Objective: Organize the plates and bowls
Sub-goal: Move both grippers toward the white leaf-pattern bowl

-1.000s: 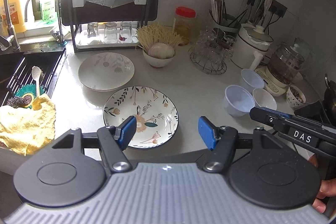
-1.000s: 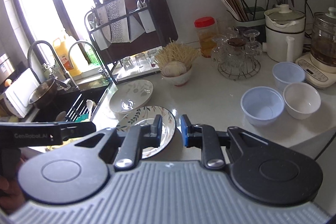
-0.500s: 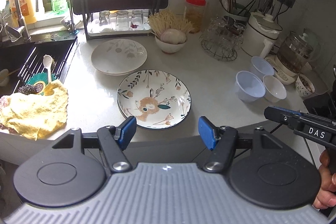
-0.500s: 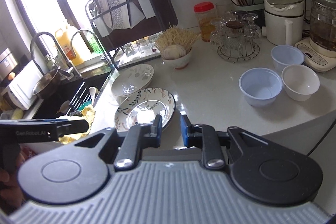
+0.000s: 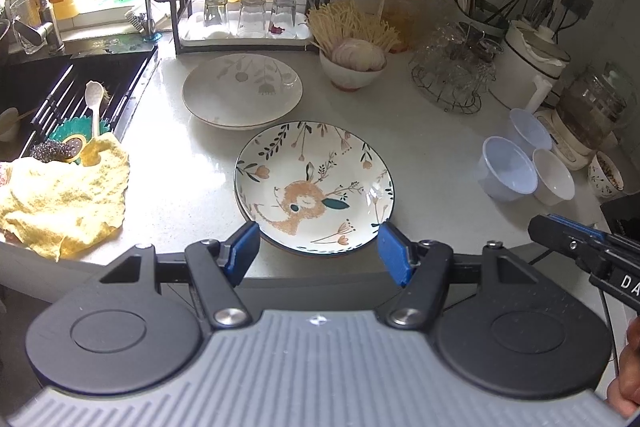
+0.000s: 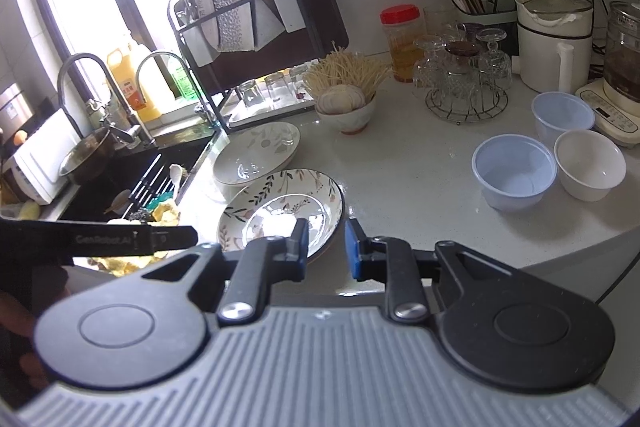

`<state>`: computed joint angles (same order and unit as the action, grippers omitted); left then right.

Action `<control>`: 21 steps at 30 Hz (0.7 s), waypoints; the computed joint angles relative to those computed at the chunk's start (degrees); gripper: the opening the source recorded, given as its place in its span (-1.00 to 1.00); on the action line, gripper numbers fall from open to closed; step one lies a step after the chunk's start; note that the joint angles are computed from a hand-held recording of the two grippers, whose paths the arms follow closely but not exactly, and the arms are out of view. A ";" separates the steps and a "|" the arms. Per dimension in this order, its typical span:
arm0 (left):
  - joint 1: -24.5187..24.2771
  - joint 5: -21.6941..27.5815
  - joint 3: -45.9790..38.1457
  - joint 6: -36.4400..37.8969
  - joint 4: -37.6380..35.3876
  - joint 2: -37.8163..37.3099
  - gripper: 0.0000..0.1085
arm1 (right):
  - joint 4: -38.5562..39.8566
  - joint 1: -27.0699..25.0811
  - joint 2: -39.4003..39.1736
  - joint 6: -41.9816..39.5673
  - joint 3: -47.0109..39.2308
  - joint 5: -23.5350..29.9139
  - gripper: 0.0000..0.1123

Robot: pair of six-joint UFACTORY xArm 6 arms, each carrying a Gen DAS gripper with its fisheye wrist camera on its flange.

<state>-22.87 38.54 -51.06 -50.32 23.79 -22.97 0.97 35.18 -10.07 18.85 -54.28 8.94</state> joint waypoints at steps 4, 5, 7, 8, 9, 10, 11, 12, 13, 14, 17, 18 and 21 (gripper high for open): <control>1.55 -1.88 -0.13 1.19 -1.06 2.01 0.29 | -0.15 -0.59 1.98 0.55 -1.44 0.24 -0.57; 1.89 -2.19 -0.21 0.63 -0.94 2.51 0.29 | -0.51 -0.70 2.72 0.76 -2.07 0.43 -0.57; 2.78 -3.36 -0.44 1.95 -2.07 3.70 0.29 | -0.30 -0.70 4.61 0.30 -3.82 1.02 -0.57; 3.23 -3.68 -0.75 2.40 -2.08 4.39 0.29 | 0.25 -0.62 5.70 -0.32 -4.90 1.48 -0.57; 3.66 -3.92 -1.03 2.70 -2.09 4.95 0.29 | 0.58 -0.57 6.72 -0.74 -6.00 2.01 -0.57; 4.37 -4.69 -1.18 3.41 -2.70 5.54 0.29 | 0.80 -0.54 8.09 -1.05 -7.45 2.62 -0.57; 5.17 -5.70 -1.20 4.30 -3.75 6.08 0.29 | 1.13 -0.43 9.25 -1.32 -8.72 3.06 -0.57; 5.87 -6.45 -1.24 5.09 -4.70 6.58 0.29 | 3.65 -0.15 10.44 -3.85 -9.91 3.02 -0.57; 6.78 -7.39 -1.33 6.28 -5.80 7.27 0.29 | 5.96 0.11 11.54 -6.47 -11.10 2.85 -0.57; 7.62 -8.15 -1.48 7.38 -6.58 7.95 0.29 | 5.87 0.20 12.76 -6.71 -12.41 2.58 -0.57; 10.17 -8.31 -3.28 11.27 -9.46 10.34 0.29 | 4.02 0.27 16.86 -4.32 -17.57 4.13 -0.57; 11.16 -9.24 -3.59 13.35 -11.10 10.95 0.29 | 5.04 0.41 18.30 -4.67 -19.25 4.51 -0.57; 13.72 -9.48 -6.09 17.57 -12.93 13.95 0.29 | 5.86 0.77 22.75 -5.79 -24.46 6.65 -0.57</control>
<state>-9.15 29.06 -57.15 -32.75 10.86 -9.03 6.83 35.95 12.68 13.06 -78.74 15.59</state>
